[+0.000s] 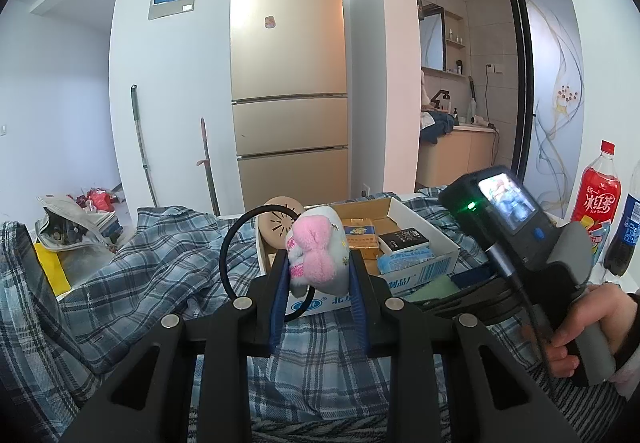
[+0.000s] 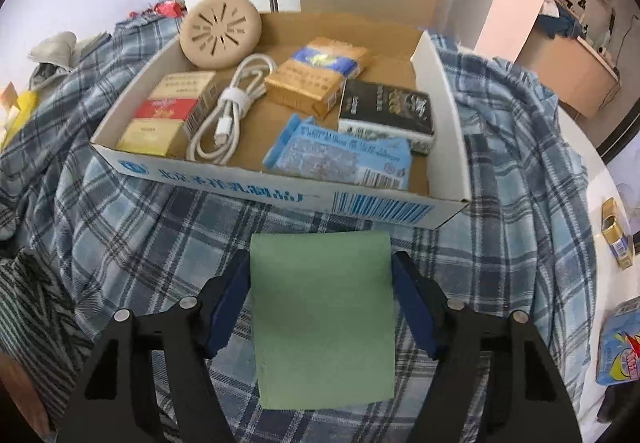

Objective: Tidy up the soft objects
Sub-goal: 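Close the right gripper on the green card and lift it, then carry the bunny and green card over the cardboard box with both grippers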

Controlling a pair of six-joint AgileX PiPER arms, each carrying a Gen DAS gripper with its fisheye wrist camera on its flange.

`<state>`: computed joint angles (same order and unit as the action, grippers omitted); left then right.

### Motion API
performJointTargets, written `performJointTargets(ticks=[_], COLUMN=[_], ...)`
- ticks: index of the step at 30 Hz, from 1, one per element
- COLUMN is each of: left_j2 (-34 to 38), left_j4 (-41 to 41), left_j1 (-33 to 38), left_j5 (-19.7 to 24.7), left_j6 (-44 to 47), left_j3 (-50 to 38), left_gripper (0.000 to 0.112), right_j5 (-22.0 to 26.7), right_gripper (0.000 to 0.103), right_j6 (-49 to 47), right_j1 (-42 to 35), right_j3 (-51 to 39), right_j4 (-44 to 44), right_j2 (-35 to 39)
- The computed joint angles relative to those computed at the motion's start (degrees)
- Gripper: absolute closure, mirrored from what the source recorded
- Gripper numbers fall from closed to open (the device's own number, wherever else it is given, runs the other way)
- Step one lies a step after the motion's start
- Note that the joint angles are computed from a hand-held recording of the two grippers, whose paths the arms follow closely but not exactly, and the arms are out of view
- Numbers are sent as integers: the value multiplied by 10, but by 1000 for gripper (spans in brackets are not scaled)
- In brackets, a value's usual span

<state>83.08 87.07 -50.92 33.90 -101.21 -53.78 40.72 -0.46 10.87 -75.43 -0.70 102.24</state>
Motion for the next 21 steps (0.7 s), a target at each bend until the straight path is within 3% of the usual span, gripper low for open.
performJointTargets(ticks=[11, 16, 21], left_j2=[0, -8, -27], left_j4=[24, 34, 13], left_j1=[2, -6, -23], left_j5=[3, 10, 32], left_j6=[-24, -29, -1], left_j3=[10, 15, 13], left_gripper=[84, 84, 84], right_j5=[-58, -127, -160], right_gripper=[34, 34, 34], right_j6=[-47, -20, -48], right_j1=[-14, -1, -9], right_j3=[99, 154, 178], right_j4=[70, 42, 90], right_j2=[-151, -223, -270])
